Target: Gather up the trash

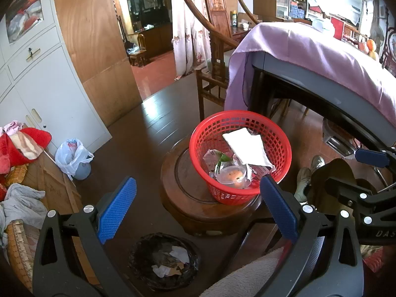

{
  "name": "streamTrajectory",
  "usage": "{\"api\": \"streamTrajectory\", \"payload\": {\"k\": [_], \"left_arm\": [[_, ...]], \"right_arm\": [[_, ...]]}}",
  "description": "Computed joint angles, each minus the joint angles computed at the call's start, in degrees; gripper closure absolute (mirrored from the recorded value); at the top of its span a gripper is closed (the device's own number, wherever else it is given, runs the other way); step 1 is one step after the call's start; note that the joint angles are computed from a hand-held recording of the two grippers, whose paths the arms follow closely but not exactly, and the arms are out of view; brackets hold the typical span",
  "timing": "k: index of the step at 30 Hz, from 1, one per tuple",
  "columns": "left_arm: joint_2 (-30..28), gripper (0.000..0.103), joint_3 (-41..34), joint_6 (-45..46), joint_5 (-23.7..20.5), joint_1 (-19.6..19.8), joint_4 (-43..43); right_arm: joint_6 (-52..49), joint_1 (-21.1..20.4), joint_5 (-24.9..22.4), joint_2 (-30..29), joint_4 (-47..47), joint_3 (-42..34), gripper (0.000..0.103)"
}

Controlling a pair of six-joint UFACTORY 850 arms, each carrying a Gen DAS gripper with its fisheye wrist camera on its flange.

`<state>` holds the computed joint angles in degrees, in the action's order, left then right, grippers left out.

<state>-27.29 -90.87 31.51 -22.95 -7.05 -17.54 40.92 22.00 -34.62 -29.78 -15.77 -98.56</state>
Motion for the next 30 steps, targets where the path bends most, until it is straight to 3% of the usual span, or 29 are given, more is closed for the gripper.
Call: {"api": "streamTrajectory", "payload": {"k": [23, 30], "left_arm": [[0.0, 0.007, 0.1, 0.3, -0.1, -0.1, -0.2], [1.3, 0.007, 2.6, -0.7, 2.6, -0.9, 1.8]], "right_arm": [[0.0, 0.1, 0.1, 0.2, 0.6, 0.4, 0.014], [-0.1, 0.1, 0.1, 0.2, 0.8, 0.4, 0.014]]}}
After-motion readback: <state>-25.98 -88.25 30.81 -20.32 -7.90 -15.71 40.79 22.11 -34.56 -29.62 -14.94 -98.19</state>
